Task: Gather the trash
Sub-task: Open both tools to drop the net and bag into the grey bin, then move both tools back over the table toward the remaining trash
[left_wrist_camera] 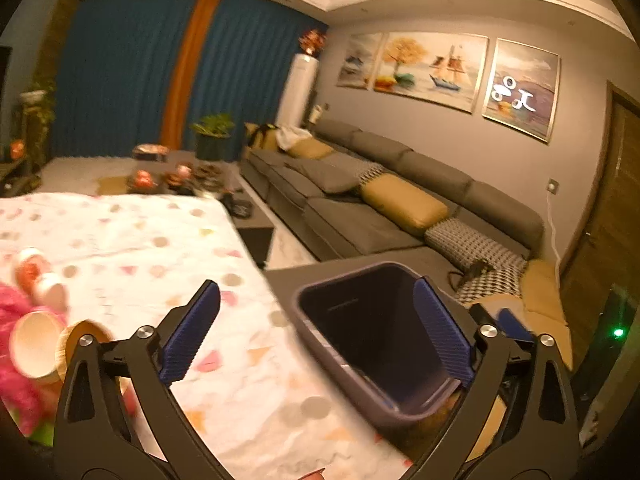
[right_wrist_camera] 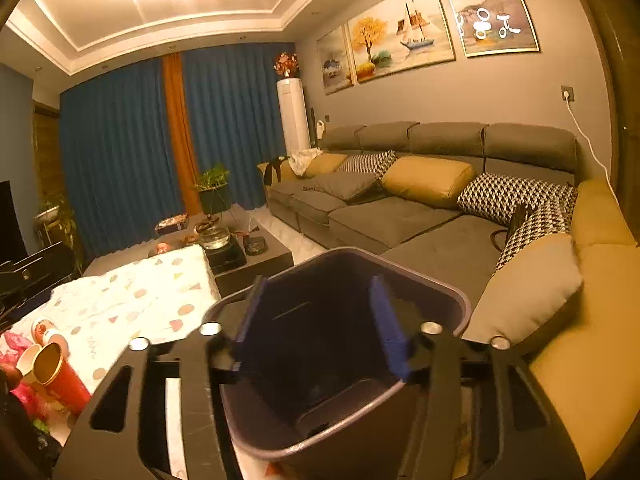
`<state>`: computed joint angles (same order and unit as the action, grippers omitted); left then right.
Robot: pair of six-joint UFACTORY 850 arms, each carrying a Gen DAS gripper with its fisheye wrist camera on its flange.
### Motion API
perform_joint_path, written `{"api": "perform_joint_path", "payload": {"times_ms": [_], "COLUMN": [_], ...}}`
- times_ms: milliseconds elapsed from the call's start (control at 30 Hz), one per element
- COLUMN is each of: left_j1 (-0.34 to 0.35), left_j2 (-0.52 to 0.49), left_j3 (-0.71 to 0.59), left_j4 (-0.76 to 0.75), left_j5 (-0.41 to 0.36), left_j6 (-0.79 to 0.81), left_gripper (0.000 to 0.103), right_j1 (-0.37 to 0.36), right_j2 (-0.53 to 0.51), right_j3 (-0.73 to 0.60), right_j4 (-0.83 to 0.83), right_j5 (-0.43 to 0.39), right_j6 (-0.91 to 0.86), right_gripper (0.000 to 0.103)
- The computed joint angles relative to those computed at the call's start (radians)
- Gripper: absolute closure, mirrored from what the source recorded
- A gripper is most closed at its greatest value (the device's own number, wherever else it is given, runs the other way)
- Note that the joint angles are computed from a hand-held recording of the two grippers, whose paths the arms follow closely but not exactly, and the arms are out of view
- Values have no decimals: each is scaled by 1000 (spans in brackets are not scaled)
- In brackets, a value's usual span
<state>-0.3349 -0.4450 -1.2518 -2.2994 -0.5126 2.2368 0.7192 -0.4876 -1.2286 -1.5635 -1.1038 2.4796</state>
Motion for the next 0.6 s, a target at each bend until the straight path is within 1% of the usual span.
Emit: {"api": "perform_joint_path", "payload": {"times_ms": [33, 100, 233, 300, 433, 500, 600], "left_j1": [6, 18, 47, 77, 131, 165, 224], "left_j2": [18, 58, 130, 159, 216, 237, 264], "left_j3": [23, 75, 172, 218, 316, 355, 411], "left_j4": [-29, -93, -196, -209, -327, -388, -431], "left_j5": [-3, 4, 2, -13, -43, -49, -72], "left_j6": [31, 99, 213, 240, 379, 439, 490], "left_gripper": [6, 6, 6, 6, 6, 6, 6], "right_j1": [12, 43, 97, 120, 163, 185, 208], "right_j2": [-2, -11, -31, -42, -79, -101, -129], "right_j3": [-4, -20, -52, -71, -123, -152, -189], "right_j4": [4, 23, 31, 31, 24, 12, -3], "right_j5": [-17, -65, -112, -127, -132, -112, -76], "right_j6": [-2, -19, -50, -67, -97, -101, -101], "right_gripper": [35, 29, 20, 18, 18, 18, 18]}}
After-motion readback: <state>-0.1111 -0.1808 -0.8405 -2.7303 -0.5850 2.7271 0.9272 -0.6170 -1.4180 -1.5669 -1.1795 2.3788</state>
